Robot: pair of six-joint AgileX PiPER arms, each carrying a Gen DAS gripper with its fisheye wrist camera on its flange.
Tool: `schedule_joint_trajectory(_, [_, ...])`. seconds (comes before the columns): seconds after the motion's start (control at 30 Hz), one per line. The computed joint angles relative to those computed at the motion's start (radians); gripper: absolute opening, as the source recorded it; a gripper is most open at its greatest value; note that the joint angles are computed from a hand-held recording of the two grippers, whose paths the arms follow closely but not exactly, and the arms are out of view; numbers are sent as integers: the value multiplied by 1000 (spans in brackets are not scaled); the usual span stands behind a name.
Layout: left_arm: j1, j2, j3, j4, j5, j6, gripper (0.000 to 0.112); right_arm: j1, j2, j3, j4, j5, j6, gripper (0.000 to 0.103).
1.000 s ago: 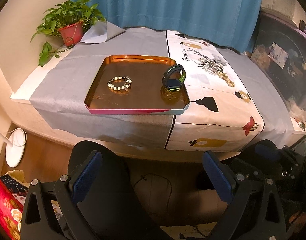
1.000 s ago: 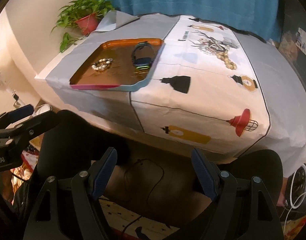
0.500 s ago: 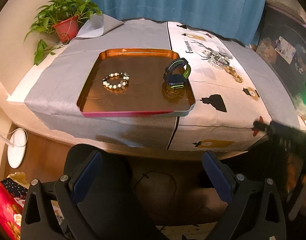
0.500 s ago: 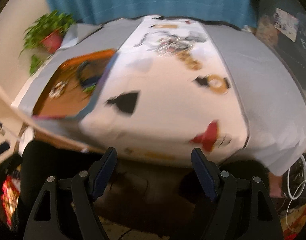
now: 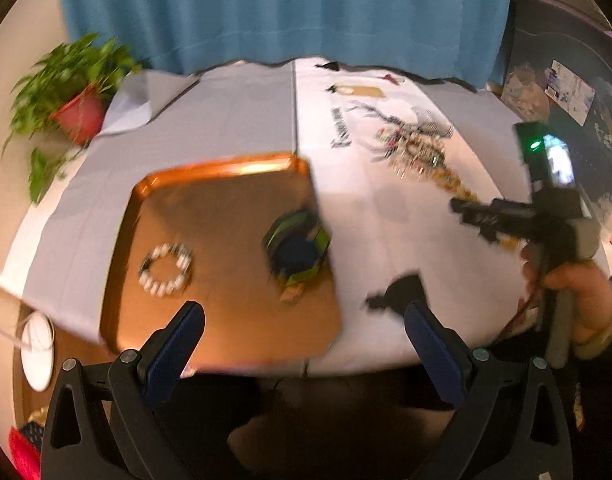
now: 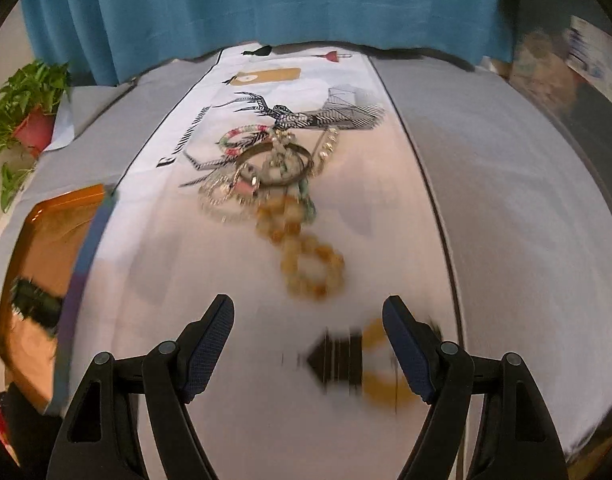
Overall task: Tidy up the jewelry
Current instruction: 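Grasp an amber bead strand with the right tool while the left tool grasps a silver chain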
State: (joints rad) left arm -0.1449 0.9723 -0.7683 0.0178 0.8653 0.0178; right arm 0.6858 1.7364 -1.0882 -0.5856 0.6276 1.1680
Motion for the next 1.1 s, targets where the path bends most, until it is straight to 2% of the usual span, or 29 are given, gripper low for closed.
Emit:
schedule_joint_trajectory(0.1, [-71, 128, -76, 19, -51, -61, 99, -22, 42, -17, -59, -25, -5, 76])
schedule_joint_trajectory(0.17, [-103, 198, -118, 21, -82, -80, 99, -18, 27, 24, -154, -58, 43, 48])
schedule_joint_trajectory(0.2, [-120, 225, -135, 34, -90, -101, 99, -27, 5, 61, -189, -100, 48, 17])
schedule_joint_trajectory(0.33, [-169, 366, -216, 33, -153, -140, 99, -78, -99, 199, -211, -162, 88, 14])
schedule_joint_trajectory(0.53, [-232, 560, -330, 12, -224, -187, 99, -116, -262, 393, -299, -168, 273, 14])
schedule_joint_trajectory(0.73, [-285, 701, -457, -12, -232, -193, 99, -141, -290, 428, -333, -199, 300, 14])
schedule_joint_trajectory(0.97, [-336, 889, -644, 48, -161, -219, 99, -150, -296, 449, -398, -225, 355, 14])
schedule_joint_trajectory(1.0, [-340, 904, -658, 66, -159, -231, 92, -151, -297, 450, -398, -227, 355, 14])
schedule_joint_trajectory(1.07, [-331, 930, -680, 50, -156, -194, 53, -151, -299, 451, -391, -226, 347, 14])
schedule_joint_trajectory(1.1, [-316, 946, -696, -13, -137, -124, 18, -151, -298, 449, -388, -226, 343, 14])
